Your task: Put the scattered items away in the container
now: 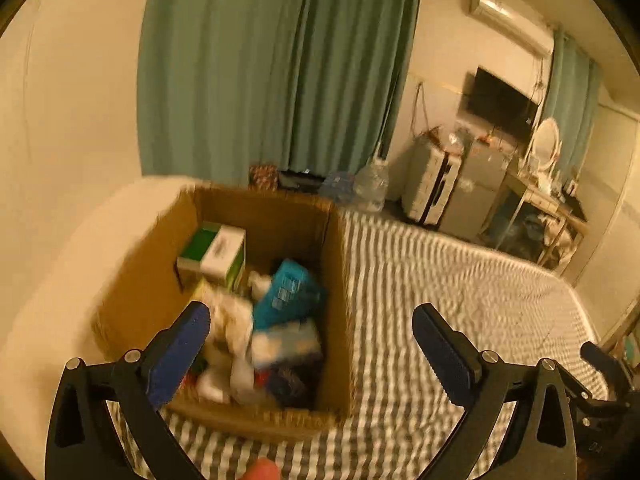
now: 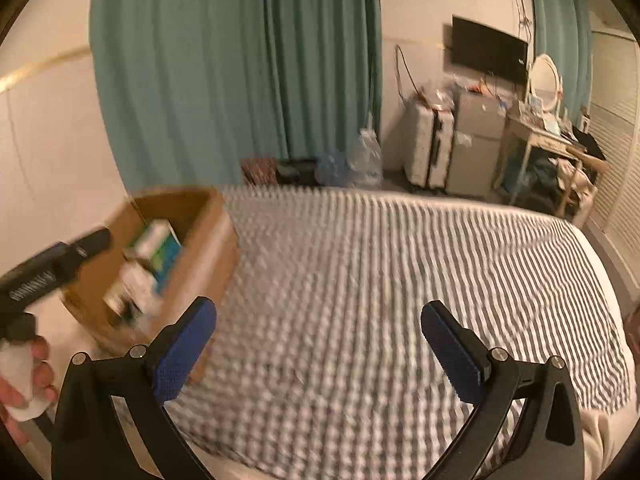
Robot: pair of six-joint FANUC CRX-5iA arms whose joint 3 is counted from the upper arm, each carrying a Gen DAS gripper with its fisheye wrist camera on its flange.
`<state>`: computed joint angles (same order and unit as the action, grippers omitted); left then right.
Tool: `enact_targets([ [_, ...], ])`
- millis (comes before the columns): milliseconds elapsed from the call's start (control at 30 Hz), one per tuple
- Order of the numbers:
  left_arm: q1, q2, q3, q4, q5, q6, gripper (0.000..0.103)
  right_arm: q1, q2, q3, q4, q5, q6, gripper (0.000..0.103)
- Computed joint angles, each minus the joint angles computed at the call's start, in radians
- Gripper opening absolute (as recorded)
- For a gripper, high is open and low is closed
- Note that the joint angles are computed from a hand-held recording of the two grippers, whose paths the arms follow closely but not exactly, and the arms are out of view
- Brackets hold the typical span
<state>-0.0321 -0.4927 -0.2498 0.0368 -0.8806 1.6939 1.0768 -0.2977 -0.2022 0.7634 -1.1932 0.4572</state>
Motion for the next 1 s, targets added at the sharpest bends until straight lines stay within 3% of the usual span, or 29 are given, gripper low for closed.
enact_targets([
  [133, -0.082, 0.042, 0.039, -0.163, -0.067, 0.089, 0.103, -0.002, -0.030, -0.038, -0.041, -0.010, -0.023, 0.103],
  [233, -0.057, 0.040, 0.018, -0.099, -0.062, 0.052, 0.103, -0.004, -0.024, -0.040, -0.023, -0.033, -0.029, 0.103],
  [400, -0.121, 0.032, 0.033, -0.180, -0.044, 0.077, 0.103, -0.019, -0.019, -0.034, -0.042, -0.028, -0.025, 0.103],
  [633, -0.144, 0.047, 0.047, -0.197, -0.061, 0.073, 0.103, -0.027, -0.024, -0.046, -0.064, -0.029, -0.026, 0.103],
  [833, -0.112, 0.040, 0.022, -0.134, -0.052, 0.037, 0.103, -0.023, -0.027, -0.049, -0.065, -0.039, -0.032, 0.103],
  [900, -0.118, 0.029, 0.015, -0.153, -0.043, 0.065, 0.103, -0.021, -0.027, -0.047, -0.074, -0.042, -0.026, 0.103],
  [967, -0.166, 0.043, 0.055, -0.266, -0.085, 0.180, 0.103, -0.017, -0.030, -0.050, -0.074, -0.042, -0.024, 0.103],
  [1000, -0.165, 0.041, 0.054, -0.267, -0.082, 0.188, 0.103, -0.015, -0.029, -0.048, -0.074, -0.043, -0.024, 0.103],
])
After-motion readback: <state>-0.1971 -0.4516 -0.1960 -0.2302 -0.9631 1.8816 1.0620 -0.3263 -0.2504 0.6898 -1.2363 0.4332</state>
